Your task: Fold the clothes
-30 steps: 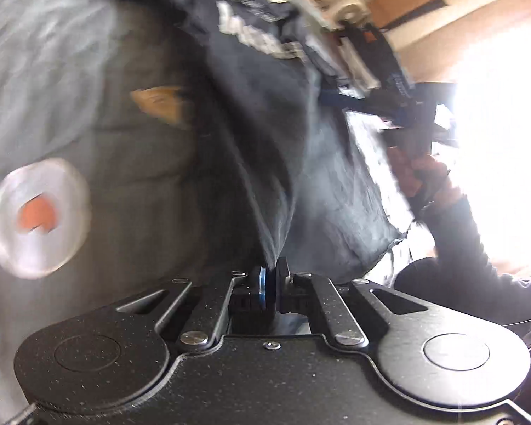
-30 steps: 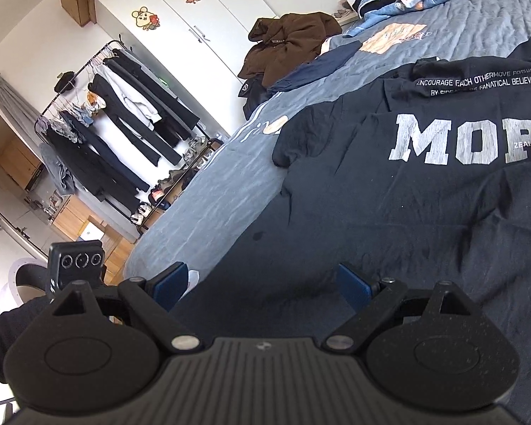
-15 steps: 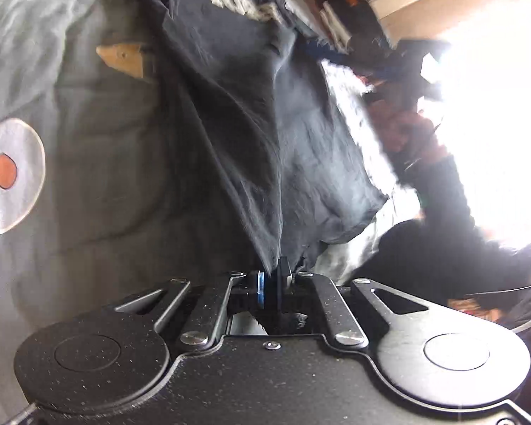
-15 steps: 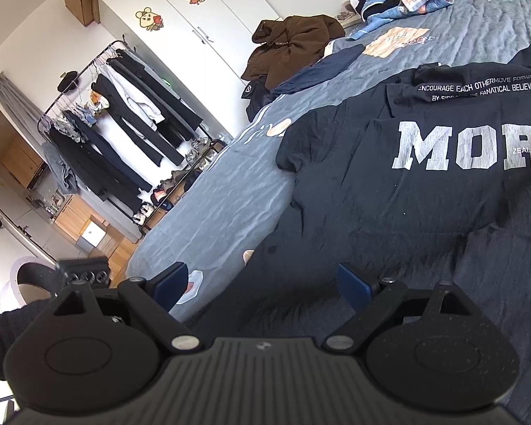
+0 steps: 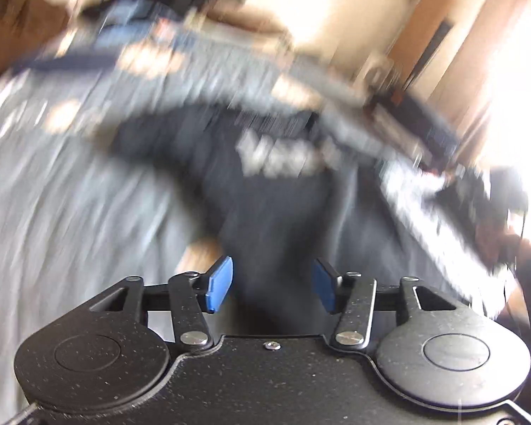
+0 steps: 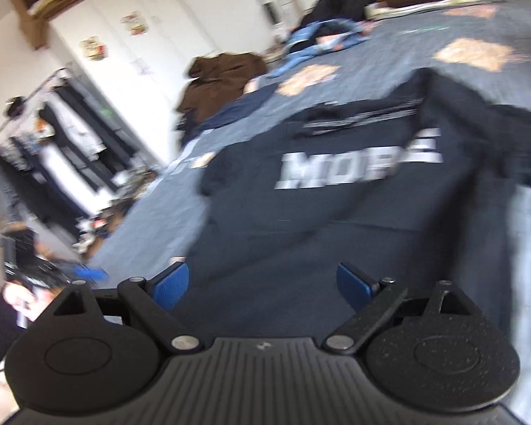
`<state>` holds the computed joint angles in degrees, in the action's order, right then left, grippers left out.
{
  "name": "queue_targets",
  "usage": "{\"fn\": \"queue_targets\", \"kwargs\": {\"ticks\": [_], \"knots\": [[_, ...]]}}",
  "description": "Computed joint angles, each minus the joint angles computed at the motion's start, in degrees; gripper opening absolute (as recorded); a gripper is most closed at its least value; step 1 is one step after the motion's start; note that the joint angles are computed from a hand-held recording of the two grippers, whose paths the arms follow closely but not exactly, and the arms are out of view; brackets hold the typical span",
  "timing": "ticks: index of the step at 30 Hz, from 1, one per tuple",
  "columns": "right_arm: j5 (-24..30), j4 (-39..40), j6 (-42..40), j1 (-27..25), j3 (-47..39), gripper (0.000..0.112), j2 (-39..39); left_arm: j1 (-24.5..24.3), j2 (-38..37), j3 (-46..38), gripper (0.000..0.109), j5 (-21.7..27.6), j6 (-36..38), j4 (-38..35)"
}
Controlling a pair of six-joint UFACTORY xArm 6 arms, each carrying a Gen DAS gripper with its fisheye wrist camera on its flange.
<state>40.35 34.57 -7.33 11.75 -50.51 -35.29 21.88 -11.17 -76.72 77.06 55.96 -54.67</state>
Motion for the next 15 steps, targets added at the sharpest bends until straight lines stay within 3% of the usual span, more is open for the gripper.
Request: {"fn": "queue_targets", "kwargs": {"ticks": [3, 6, 8, 10, 15], "knots": [[0.7, -9.6, 7.7, -4.4, 3.8, 0.091, -4.9, -11.1, -0.9, 2.5, 0.06, -11.1, -2.2, -6.9], [-1.8, -9.7, 6.7, -8.5, 5.4, 0.091, -5.3, -21.4, -0.4, 5.2, 0.06, -24.6, -4.1, -13.1], [-3.8, -9.7, 5.3, -10.7, 4.6, 0.091, -3.1, -22.8, -0.8, 7.6, 0.06, -25.5, -5.2, -16.8], [-5.5, -7.3, 2.6, -13.2, 2.8, 0.091, 0.9, -23.8, -0.2, 7.5, 0.06, -25.1, -4.0, -14.8], [-7.5, 1.4, -3.2, -19.1, -4.5, 0.091, 14.7, -25.0, 1.4, 7.1, 0.06, -29.8, -1.4, -13.8]]}}
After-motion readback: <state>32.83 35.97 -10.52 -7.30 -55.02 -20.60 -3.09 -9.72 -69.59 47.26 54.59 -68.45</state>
